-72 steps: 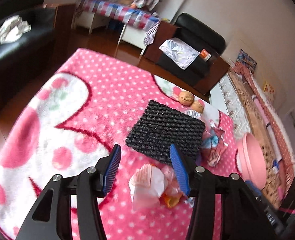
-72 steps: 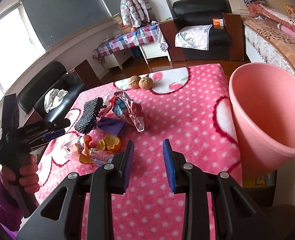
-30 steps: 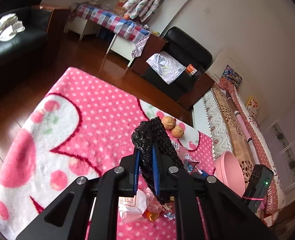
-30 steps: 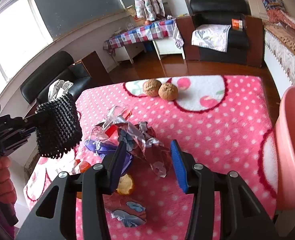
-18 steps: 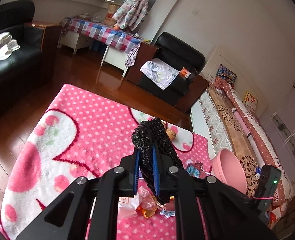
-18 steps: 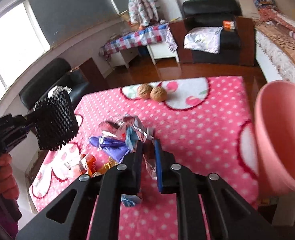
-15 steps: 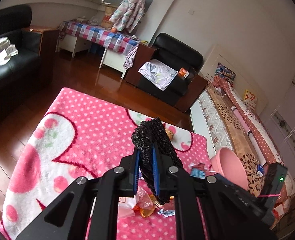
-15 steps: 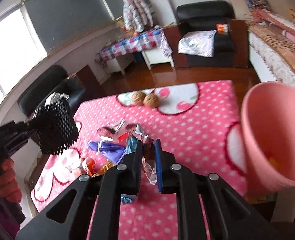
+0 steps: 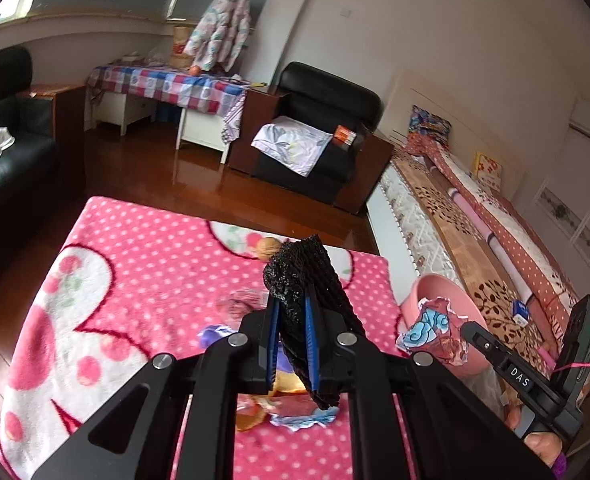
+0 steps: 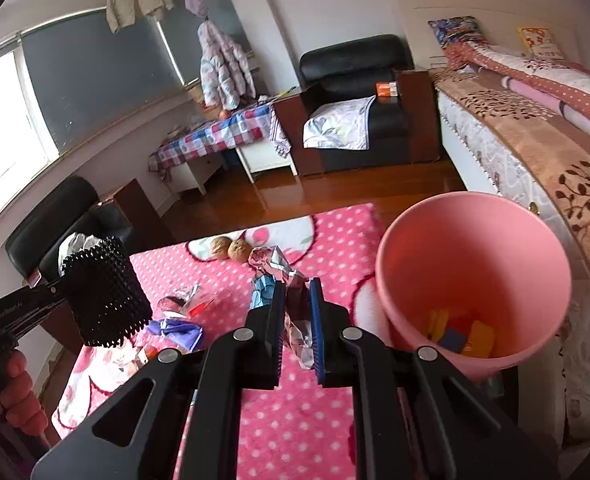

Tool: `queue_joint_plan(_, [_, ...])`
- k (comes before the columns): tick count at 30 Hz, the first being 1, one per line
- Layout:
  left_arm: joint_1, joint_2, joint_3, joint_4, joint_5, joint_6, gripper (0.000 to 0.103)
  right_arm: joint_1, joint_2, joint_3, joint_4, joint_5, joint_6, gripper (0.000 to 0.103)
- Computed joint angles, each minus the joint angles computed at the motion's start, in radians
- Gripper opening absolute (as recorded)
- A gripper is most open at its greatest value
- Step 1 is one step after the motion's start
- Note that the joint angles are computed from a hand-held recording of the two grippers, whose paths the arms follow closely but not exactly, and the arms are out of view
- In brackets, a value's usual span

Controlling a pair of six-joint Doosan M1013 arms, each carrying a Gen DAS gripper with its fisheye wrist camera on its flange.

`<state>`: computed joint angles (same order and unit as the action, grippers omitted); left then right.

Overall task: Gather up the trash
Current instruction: 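Carry the black pad and wrapper toward the pink bucket with both tools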

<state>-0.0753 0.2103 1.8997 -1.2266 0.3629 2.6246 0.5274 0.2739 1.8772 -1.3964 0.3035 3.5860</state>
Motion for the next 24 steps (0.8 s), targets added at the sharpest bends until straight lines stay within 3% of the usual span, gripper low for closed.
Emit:
queue_joint_plan(11, [-0.084,0.004,-0.019,-0.021,-0.005,0.079,0.01,-0.03,-0.046,0.071,-0.18,0.047,0.253,0.012])
queue_joint_plan(24, [-0.2,0.042,-0.066,-0.036,-0.01,0.182,0.01,-0.075,-0.083,0.145,-0.254,0.121,0.422,0.012])
